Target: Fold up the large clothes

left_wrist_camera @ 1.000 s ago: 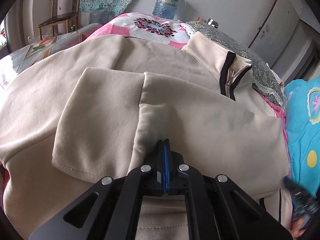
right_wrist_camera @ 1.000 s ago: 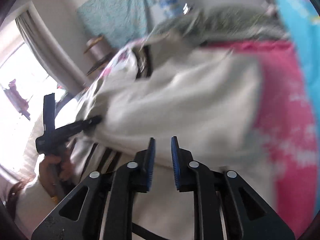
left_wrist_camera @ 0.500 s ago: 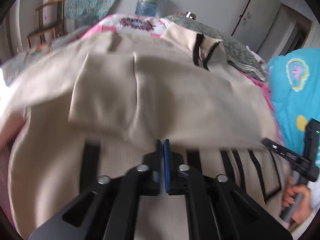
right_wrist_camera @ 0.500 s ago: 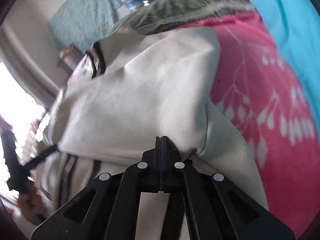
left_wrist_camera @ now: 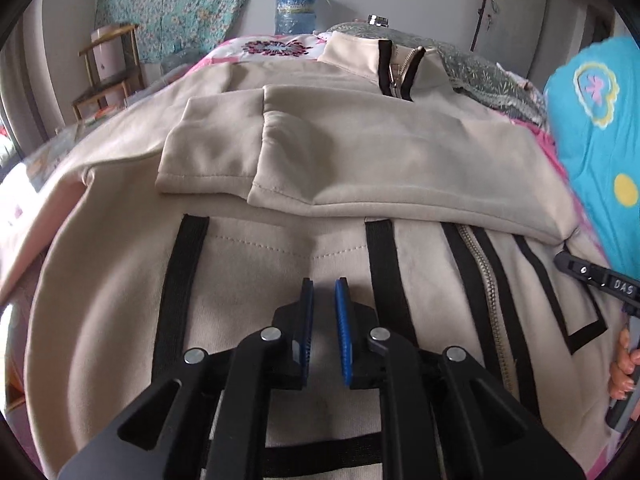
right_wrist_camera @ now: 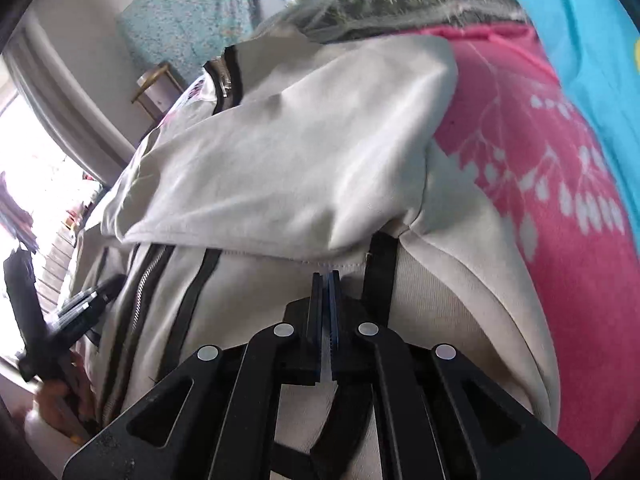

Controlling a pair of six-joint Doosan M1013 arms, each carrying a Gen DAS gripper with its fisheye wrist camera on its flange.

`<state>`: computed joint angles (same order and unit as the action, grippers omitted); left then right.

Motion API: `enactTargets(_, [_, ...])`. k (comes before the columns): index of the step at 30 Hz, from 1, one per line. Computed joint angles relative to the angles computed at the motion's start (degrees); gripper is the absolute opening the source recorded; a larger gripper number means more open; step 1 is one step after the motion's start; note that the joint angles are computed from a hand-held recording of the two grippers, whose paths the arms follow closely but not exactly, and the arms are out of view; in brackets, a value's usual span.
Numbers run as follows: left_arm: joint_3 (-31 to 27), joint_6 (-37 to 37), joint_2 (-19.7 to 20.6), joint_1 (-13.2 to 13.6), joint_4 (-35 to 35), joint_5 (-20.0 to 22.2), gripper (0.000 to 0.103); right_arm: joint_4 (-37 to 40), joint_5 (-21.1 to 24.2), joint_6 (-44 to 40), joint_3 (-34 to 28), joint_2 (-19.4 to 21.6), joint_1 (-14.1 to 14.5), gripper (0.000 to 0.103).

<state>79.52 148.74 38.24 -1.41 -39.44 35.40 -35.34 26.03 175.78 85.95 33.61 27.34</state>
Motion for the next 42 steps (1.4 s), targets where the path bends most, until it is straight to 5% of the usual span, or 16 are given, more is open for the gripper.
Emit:
enactTargets(4, [0.25,0.3,-0.13,-0.01,0.15,-0.58,0.012,0.14,5.81,-3.88,-2.87,1.02,1.0,0.004])
enactTargets(10, [0.91,-0.02,-0.52,-0.4,1.77,-2.27,0.012,-3.16,10.66,-9.88,-5.72,2.59,3.14,0.024])
enactTargets(16, [0.73,-0.1,-0.41,-0.36,1.62,-1.89,0.012,-2.16,6.09,-8.41,-3.24,1.54,2.19,0.025])
enactTargets(33, [-1.44,-0.26,0.82,1.19,-2.91,4.5,0.012,-3.5,7.37,-8.02,-3.51,1.71,2.67,0.025])
enactTargets(37, [-4.48,-0.79,2.9,3.11,-8.18,12.68,0.018,-3.63,7.39,-7.88,-3.52,1.72,2.7,0.025])
enactTargets(40, [-10.15,-0.51,7.74,6.41,-19.61,29.95,0.055,-3.58,7.44,-7.94,-3.55,1.72,2.7,0.025])
enactTargets(42, [-13.87,1.1,12.06,8.7,-31.38,44.95,0.093,-3.49,7.81,-8.27,-3.7,1.8,2.72,0.025])
